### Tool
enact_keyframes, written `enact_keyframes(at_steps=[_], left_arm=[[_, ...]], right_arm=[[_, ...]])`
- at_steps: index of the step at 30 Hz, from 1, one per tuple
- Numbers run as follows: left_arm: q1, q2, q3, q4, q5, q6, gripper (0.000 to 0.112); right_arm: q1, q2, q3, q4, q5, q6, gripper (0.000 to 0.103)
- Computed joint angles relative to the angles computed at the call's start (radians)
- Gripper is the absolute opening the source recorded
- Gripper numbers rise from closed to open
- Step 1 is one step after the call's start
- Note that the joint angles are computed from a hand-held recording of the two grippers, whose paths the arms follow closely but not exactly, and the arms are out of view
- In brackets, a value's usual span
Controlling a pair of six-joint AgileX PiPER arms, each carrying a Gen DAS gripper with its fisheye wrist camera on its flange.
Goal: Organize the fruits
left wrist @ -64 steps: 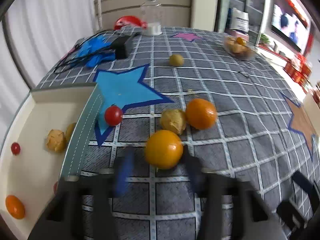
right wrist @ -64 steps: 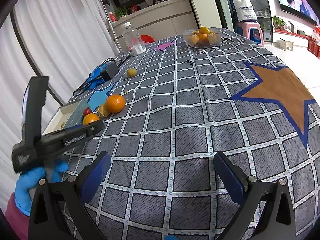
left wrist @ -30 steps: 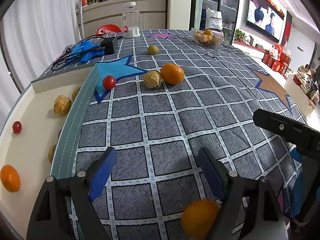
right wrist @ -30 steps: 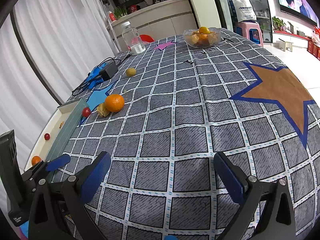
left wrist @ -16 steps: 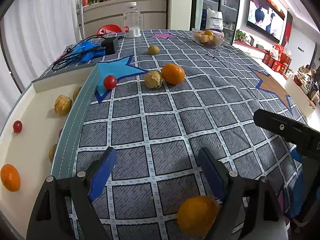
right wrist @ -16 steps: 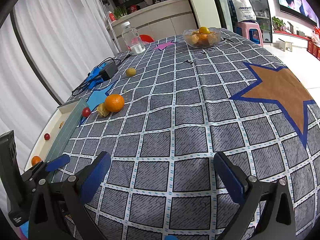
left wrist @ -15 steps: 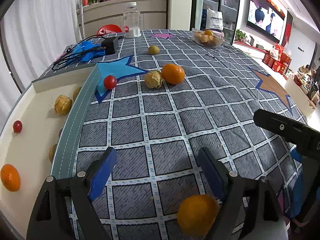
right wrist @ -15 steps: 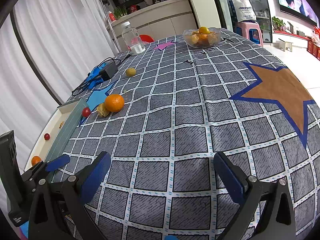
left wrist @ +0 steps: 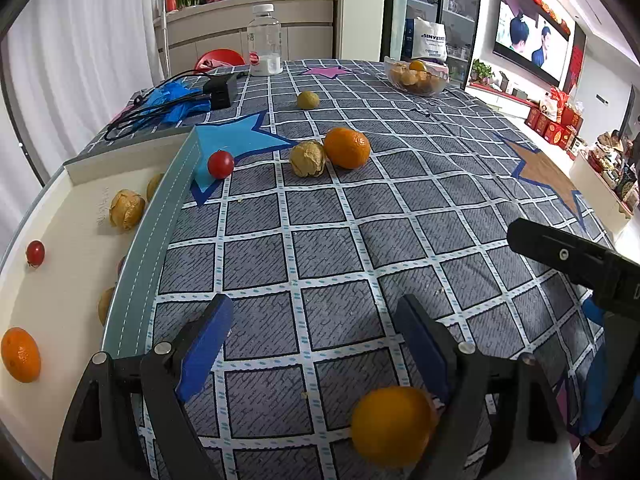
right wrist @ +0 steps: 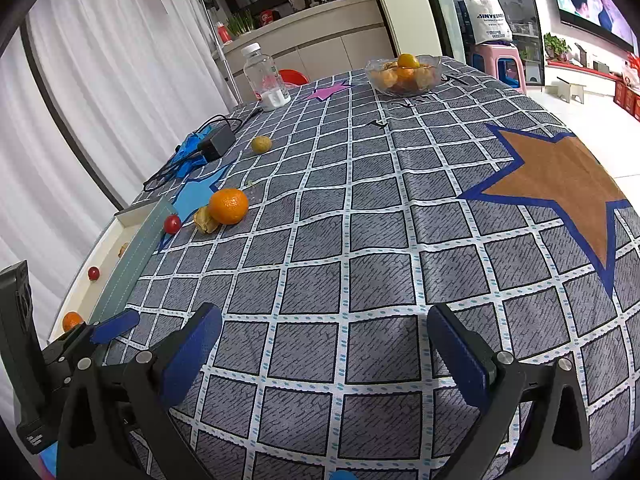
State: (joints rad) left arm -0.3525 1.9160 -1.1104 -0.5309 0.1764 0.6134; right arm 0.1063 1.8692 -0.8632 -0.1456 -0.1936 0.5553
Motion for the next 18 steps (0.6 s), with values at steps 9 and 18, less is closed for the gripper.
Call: enact_keyframes(at_steps=[9,18], left_arm=[[0.001,-0.001,0.002,-0.007,-0.001,0.008,0.087],[0.001,-0.001,0.003,-0.011,-0.002,0.012,0.087]], right_arm=[[0.0,0.0,0.0,0.001,0.001,-0.001,0.103],[0.002,0.0,-0.002,0.008,0.002,-0.007,0.103]])
